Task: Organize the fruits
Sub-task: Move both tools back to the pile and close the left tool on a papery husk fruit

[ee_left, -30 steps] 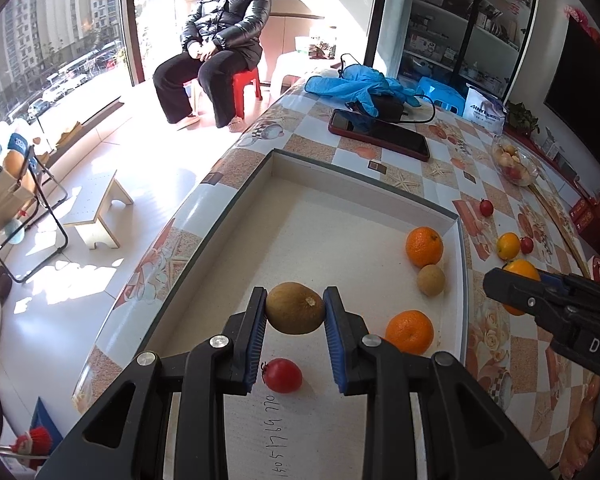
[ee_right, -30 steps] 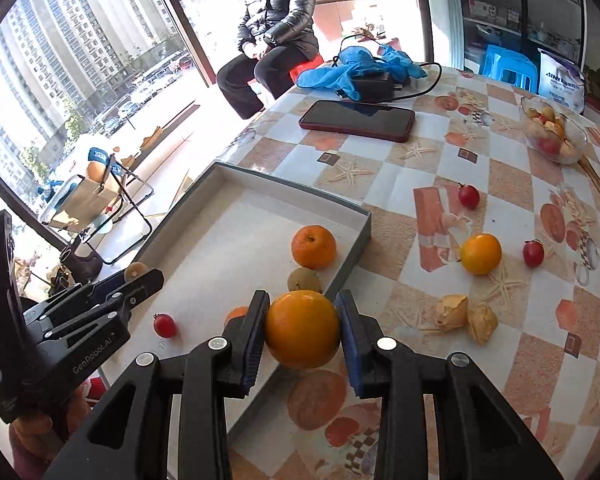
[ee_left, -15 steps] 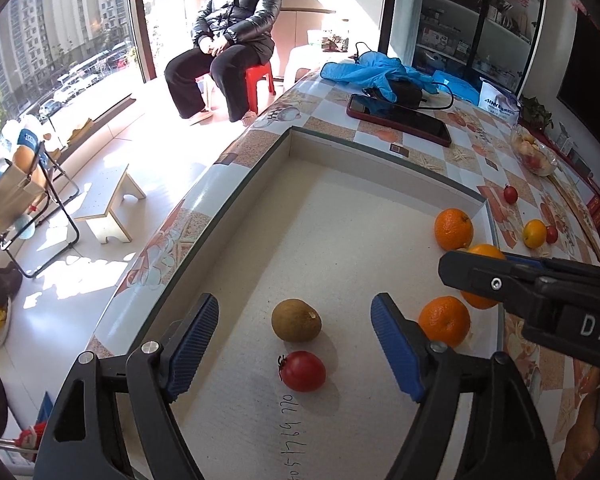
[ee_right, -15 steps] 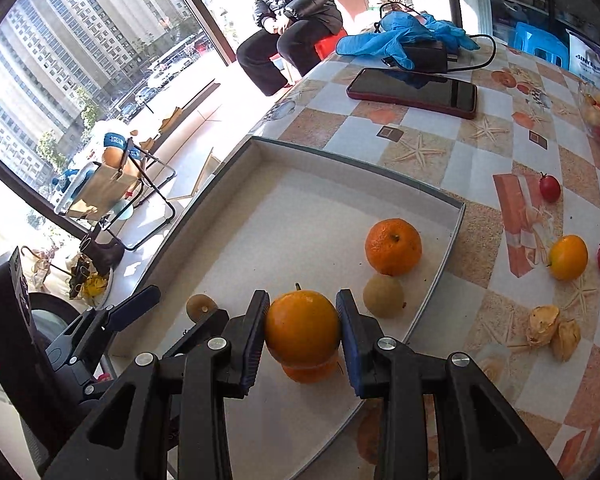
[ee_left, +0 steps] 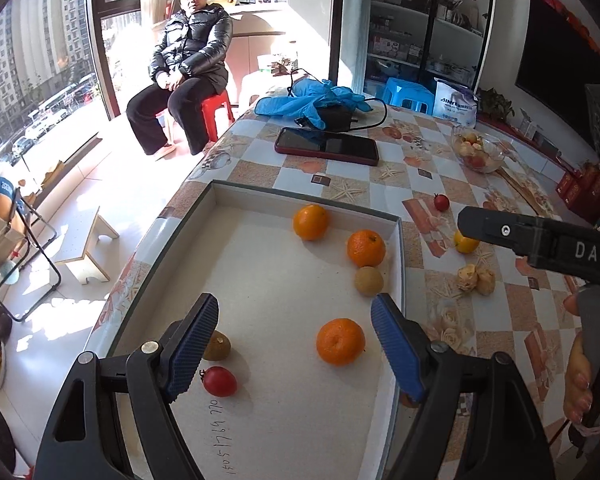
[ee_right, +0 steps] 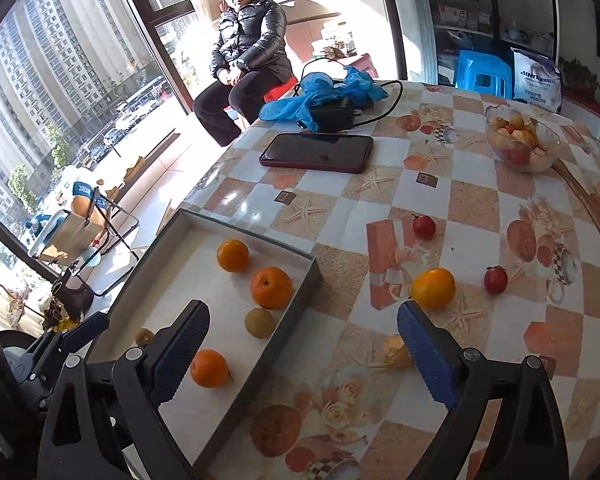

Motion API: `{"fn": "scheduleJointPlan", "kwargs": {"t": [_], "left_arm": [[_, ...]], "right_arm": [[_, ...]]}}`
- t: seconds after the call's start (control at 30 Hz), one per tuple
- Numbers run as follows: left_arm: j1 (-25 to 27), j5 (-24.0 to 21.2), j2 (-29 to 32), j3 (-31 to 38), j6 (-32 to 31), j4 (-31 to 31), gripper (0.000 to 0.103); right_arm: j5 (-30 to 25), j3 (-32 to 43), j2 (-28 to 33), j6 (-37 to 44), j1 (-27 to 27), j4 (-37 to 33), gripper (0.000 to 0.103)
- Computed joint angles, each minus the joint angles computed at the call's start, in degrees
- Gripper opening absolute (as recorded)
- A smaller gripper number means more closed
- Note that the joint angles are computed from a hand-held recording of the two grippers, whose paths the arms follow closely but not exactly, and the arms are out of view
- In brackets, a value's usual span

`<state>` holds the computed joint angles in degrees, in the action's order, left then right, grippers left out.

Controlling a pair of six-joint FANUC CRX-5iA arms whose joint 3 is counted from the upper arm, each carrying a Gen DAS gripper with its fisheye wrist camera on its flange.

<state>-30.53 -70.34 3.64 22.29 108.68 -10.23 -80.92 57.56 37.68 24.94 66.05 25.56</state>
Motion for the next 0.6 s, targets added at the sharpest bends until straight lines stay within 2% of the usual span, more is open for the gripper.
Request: {"fn": "scheduleJointPlan", "kwargs": {"t": [0.1,0.2,0.33,0.47,0.6], "left_arm": [[-2.47,0.56,2.47,2.64,-2.45,1.98,0.082],[-5.80,-0.86,6.54,6.79,-3.28,1.47,0.082],[-9.22,-2.14,11.98,11.64,-3.47,0.64,0.082],[-12.29,-4.75,17.70,18.03,-3.11,-4.95,0.082],[-11.58,-6.82,22.13,21.89,-4.46,-2.42,0.082]], "right_arm": [[-0.03,-10.98,-6.39,-4.52,-0.86,2.58,0.096],[-0.21,-20.63,-12.09,-8.91,-1.95,2.11,0.096],[-0.88,-30.14,-17.40,-11.22,-2.20,1.52,0.096],[1.16,-38.11,-22.28,-13.72,-1.52,1.44,0.096],[3.78,-43.59,-25.82,-14.78,-0.87,0.89,0.096]]}}
